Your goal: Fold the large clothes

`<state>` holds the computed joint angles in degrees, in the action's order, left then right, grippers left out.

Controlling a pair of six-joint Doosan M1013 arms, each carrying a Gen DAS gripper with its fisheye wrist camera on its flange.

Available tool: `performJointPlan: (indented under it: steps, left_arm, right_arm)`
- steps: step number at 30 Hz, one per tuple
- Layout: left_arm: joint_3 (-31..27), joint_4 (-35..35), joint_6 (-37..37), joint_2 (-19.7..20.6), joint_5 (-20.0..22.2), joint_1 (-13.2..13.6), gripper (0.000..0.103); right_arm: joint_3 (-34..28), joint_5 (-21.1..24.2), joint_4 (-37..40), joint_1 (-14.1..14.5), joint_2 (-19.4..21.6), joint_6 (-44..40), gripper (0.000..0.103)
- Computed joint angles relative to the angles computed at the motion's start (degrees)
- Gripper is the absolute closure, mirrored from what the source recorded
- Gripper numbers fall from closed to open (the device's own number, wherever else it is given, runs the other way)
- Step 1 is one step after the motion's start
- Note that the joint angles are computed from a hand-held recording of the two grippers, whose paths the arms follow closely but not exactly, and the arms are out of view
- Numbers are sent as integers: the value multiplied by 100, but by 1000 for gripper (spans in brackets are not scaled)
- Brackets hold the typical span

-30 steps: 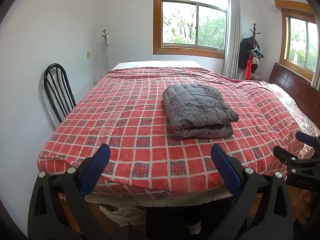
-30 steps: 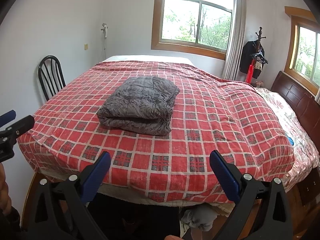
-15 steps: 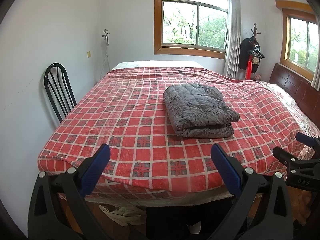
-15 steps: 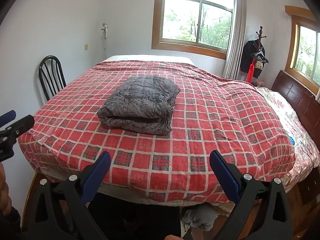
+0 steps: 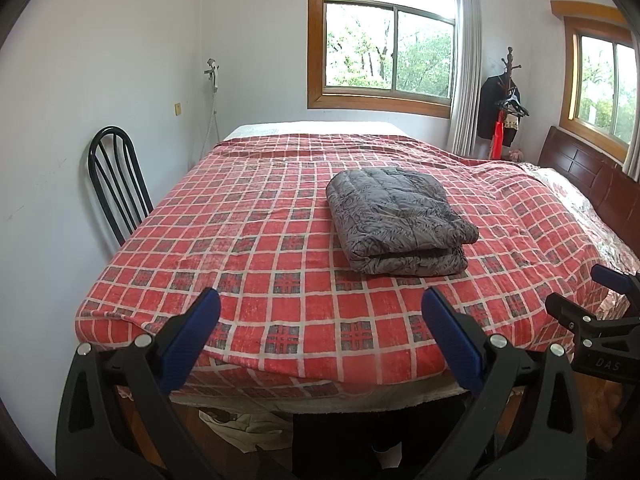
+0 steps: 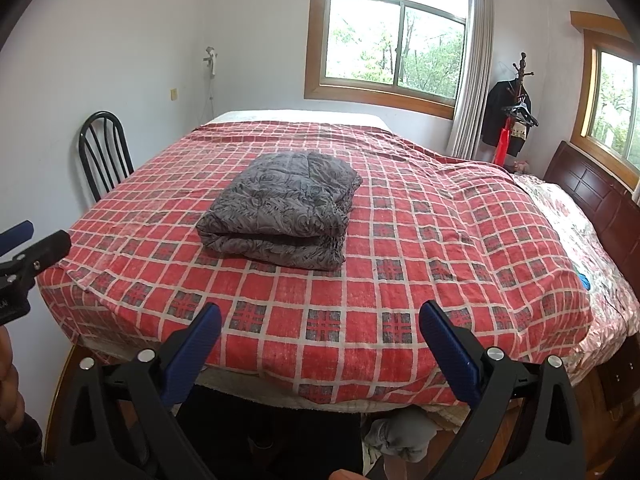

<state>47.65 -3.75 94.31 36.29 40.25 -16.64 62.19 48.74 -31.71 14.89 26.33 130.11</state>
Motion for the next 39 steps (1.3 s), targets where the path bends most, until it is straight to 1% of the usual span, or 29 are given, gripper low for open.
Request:
performJointPlan:
  steps: [39]
  left_arm:
    - [26, 100, -39, -20, -64, -13, 3]
  right_arm:
    - [0, 0, 6, 8, -1, 24, 4]
